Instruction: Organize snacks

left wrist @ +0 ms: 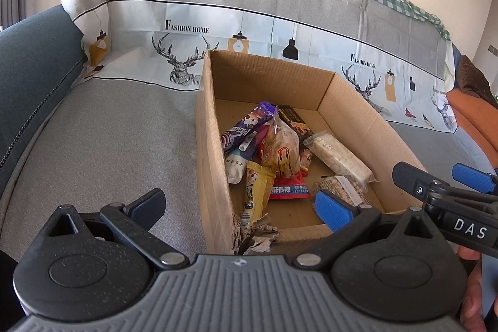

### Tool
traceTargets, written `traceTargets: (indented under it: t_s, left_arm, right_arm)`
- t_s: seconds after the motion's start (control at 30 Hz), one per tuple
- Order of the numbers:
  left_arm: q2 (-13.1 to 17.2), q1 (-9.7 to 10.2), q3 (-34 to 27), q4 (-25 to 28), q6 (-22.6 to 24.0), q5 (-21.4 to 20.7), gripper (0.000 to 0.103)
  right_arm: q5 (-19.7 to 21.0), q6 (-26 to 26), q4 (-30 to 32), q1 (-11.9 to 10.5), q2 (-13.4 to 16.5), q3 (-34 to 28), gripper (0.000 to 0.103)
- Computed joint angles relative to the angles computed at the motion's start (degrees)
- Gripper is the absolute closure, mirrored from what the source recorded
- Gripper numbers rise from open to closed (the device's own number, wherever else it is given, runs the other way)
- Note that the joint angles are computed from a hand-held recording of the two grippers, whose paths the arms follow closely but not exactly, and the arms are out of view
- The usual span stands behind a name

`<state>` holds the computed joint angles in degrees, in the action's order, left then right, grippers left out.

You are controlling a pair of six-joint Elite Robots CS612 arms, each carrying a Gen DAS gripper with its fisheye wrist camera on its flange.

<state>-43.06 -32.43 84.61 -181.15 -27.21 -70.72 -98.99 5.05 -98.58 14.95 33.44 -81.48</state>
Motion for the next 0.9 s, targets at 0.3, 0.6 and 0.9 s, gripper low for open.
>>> traceTargets:
  t_s: [0.3, 0.6, 0.9]
  left_arm:
    - [0.1, 0.13, -0.1, 0.4, -0.4, -0.5, 0.0]
    - [0.0, 0.24, 0.0, 0.7, -0.4, -0.7, 0.0]
    - [0.1, 0.3, 0.0, 0.9, -0.3, -0.8, 0.0]
  right_arm:
    - [-0.2, -0.1, 0.1, 0.1, 0.0, 0.0, 0.001]
    - [-0.3, -0.3, 0.3, 0.0, -0.1, 0.0, 0.001]
    - [-0.2, -0.6, 0.4, 0.0, -0.1, -0.1, 0.001]
